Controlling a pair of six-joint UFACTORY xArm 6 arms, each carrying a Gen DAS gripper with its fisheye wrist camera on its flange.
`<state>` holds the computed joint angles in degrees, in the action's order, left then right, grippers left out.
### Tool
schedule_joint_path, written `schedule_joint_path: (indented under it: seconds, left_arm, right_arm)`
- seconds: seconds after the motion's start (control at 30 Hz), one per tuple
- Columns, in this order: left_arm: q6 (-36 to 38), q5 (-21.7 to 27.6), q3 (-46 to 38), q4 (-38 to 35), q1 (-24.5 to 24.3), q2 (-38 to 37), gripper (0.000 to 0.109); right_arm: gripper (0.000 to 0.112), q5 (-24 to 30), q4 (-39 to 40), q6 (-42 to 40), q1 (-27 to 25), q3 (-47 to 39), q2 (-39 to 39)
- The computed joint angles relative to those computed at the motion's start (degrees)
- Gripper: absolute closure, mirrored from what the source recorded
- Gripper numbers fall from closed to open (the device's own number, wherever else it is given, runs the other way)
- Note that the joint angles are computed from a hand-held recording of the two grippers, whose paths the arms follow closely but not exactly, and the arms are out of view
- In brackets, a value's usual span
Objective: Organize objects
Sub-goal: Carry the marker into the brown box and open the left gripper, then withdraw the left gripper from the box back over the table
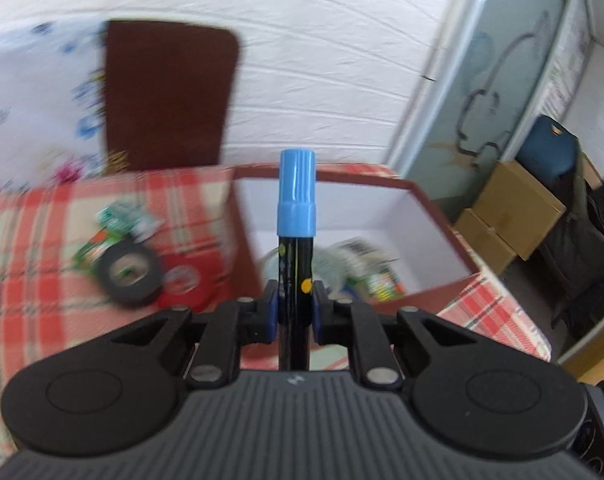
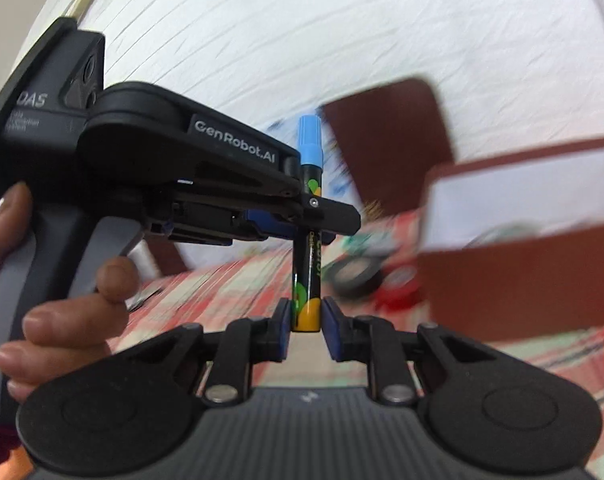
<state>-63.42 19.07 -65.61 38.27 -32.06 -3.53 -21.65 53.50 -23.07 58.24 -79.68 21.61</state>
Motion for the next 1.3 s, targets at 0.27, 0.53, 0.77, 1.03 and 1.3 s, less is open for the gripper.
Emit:
schedule_joint_path:
  seconds: [0.27,0.53,0.77,1.03,1.3]
  left_arm:
    - [15.4,1.9,-25.7,-13.2,-3.3,22.3,0.091]
    - [25.5,9.7,-48.2,-20.1,-4.8,38.4,0.089]
    - [26.3,18.0,-57.7,-18.5,-5.2,45.2,0.067]
    - [16.2,13.3,-41.3,-7.3,-5.3,34.0,0.065]
    - [-2.3,15.4,-22.4,17.6,-8.1,18.5,0.06]
  right_arm:
    - [0.095,-6.3,12.2,-10.2,-5.9,2.5,-3.7]
    - [0.094,-6.0,21.1,-19.6,-11.8,-3.6,0.1]
    - [0.069,-16.0,26.4,-27.3,-11.9,-6.8,4.3]
    - [0.066,-21.1,20.6,-20.3,-9.7,-2.5,3.6]
    - [0.065,-31.3,20.6,-15.9,-1.6,4.5,0.9]
